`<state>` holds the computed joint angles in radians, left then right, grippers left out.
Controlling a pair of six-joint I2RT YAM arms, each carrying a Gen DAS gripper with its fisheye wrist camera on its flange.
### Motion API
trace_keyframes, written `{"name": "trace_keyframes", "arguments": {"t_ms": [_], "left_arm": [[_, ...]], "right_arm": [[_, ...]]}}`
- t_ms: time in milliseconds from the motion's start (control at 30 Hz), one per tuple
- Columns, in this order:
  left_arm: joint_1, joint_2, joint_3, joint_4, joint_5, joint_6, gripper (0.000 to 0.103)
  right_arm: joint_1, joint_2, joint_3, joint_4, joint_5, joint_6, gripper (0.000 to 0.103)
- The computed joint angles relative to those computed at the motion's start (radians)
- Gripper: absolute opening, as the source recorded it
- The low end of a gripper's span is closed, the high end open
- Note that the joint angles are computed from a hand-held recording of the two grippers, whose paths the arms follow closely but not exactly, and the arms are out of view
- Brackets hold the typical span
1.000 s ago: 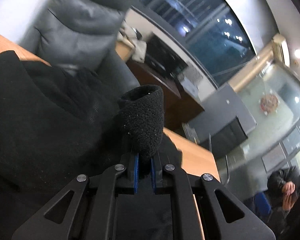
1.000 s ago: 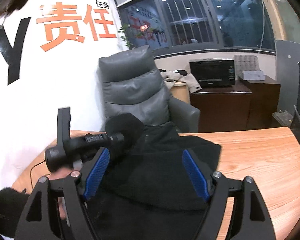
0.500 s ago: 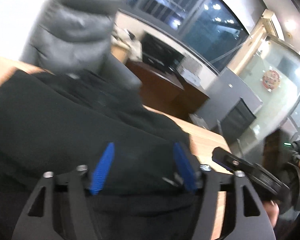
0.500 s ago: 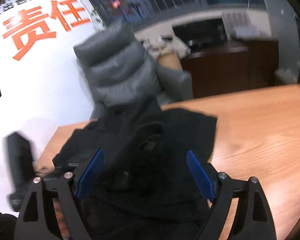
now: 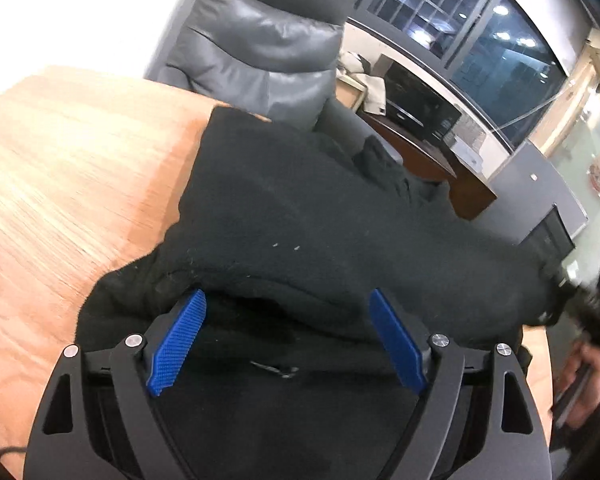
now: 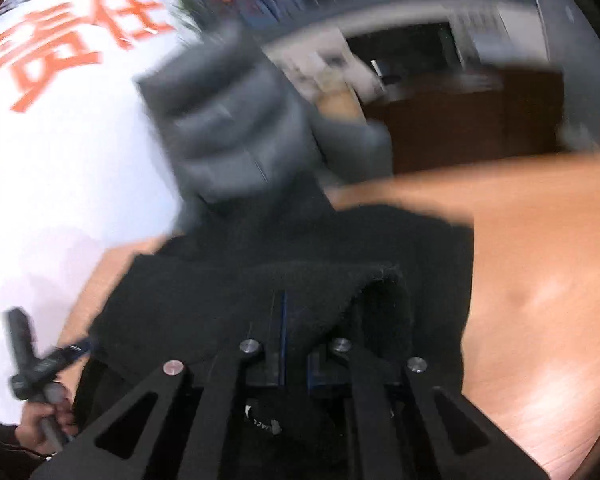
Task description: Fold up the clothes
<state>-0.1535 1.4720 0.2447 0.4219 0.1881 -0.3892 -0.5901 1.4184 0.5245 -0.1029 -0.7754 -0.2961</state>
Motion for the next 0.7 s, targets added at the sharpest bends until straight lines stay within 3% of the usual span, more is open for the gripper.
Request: {"name": "trace_keyframes", "arguments": {"t_ms": [67,133,333,433,533,600,633,700], "left_arm": [[0.026,0.109,-0.013,0.111,0.000,0.041,0.085],[0.100,0.163,-0.027,0.176,0.073,0.040,0.083],[0.233,0.181,-0.023,0.175,0.171,0.081,0.064],[0.287,0.157,-0.040,0.176,0.204,0.093,0.059],[0.313,0.118,-0.077,0.190,0.207,0.141,0.060],[0.316,0.114,-0.087,0.193,0.219,0.151,0.065],[0.318,0.113,-0.092,0.194,0.224,0.156,0.066],[0.331,0.118,-0.095,0.198,0.247,0.160,0.067]], "right_arm": [[-0.008,0.023,0.009,-0.019,0.050,0.000,0.006],[0.002,0.115,0.036,-0.040,0.143,-0.013,0.006],[0.054,0.137,0.018,-0.080,0.333,-0.069,0.011],[0.078,0.057,0.059,-0.217,0.395,-0.070,0.024],[0.132,-0.115,0.101,-0.344,0.484,-0.084,0.049],[0.189,-0.230,0.150,-0.415,0.461,-0.095,0.068],[0.249,-0.264,0.185,-0.435,0.440,-0.070,0.072],[0.412,-0.214,0.282,-0.424,0.339,0.027,0.089]]}}
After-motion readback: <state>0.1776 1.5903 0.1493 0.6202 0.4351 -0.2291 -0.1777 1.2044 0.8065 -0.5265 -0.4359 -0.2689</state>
